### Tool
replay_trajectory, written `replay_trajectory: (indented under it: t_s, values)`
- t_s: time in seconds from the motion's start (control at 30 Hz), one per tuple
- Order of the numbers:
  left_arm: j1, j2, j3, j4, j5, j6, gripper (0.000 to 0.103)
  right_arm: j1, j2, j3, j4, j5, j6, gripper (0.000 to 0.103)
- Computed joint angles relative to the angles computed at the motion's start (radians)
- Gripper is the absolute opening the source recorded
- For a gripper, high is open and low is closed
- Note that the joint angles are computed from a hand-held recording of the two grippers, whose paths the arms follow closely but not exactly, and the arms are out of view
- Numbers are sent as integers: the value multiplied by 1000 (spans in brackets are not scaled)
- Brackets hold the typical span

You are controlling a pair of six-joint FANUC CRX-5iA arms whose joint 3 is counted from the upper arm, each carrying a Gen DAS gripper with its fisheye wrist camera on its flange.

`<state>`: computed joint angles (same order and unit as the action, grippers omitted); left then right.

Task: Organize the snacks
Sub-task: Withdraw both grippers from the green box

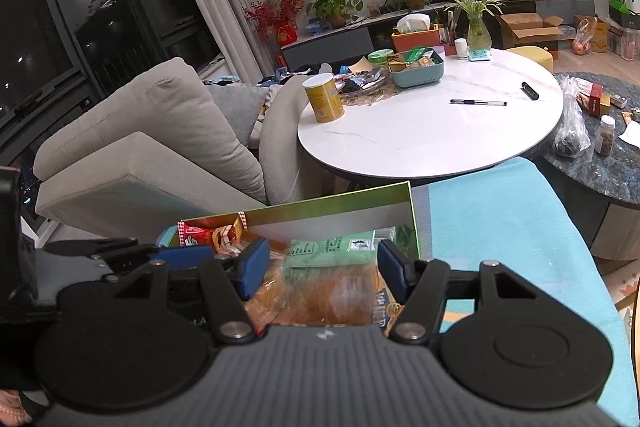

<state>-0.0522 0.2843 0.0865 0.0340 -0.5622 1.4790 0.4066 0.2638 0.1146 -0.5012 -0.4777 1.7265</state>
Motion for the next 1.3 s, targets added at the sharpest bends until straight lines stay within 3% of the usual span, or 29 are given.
replay_trajectory:
  t_s: [0.47,0.93,1.3]
  values:
    - [19,-88,-59,-50,31,79,65,-8,-45,-52,42,37,-84,97]
    - [36,-294,-266,-90,69,138,73,16,-145,-171,102,51,-143,97]
    - [24,-372,-364,-136,30,213,74,56,-227,-292,193,69,-233,97]
